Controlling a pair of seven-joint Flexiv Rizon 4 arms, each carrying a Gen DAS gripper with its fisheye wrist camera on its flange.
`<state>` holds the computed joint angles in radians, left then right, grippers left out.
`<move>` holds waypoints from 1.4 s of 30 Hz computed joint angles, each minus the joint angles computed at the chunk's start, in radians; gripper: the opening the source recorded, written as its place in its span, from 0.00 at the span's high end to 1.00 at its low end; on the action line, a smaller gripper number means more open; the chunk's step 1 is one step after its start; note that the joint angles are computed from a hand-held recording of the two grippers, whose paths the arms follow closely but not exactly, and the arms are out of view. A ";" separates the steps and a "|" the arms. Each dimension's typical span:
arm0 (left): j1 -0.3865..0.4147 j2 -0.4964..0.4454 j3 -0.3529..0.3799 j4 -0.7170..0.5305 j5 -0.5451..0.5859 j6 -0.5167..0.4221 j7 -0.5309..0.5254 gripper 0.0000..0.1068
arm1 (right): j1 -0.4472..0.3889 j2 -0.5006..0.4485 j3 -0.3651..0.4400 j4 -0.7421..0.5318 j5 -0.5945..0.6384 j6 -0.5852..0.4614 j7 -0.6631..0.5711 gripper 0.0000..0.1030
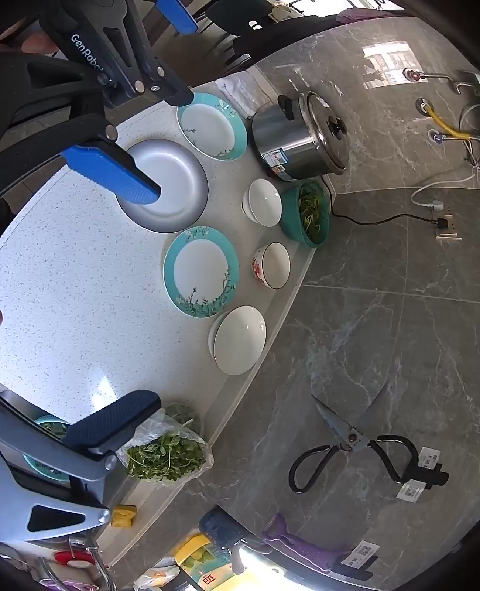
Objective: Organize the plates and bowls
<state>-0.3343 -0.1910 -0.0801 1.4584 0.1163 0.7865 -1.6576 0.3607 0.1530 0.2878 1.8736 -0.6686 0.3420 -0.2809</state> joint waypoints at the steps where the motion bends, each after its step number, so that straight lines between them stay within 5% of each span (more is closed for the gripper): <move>1: 0.000 0.000 0.001 -0.001 0.004 -0.002 -0.002 0.04 | -0.002 0.002 0.000 0.005 -0.003 0.010 0.007 0.00; 42: -0.001 0.006 0.000 0.025 0.016 0.009 -0.001 0.04 | 0.011 -0.014 -0.001 -0.018 -0.001 -0.021 -0.002 0.00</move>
<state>-0.3352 -0.1846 -0.0802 1.4836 0.1322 0.7957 -1.6587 0.3720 0.1393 0.2869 1.8555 -0.6691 0.3207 -0.2833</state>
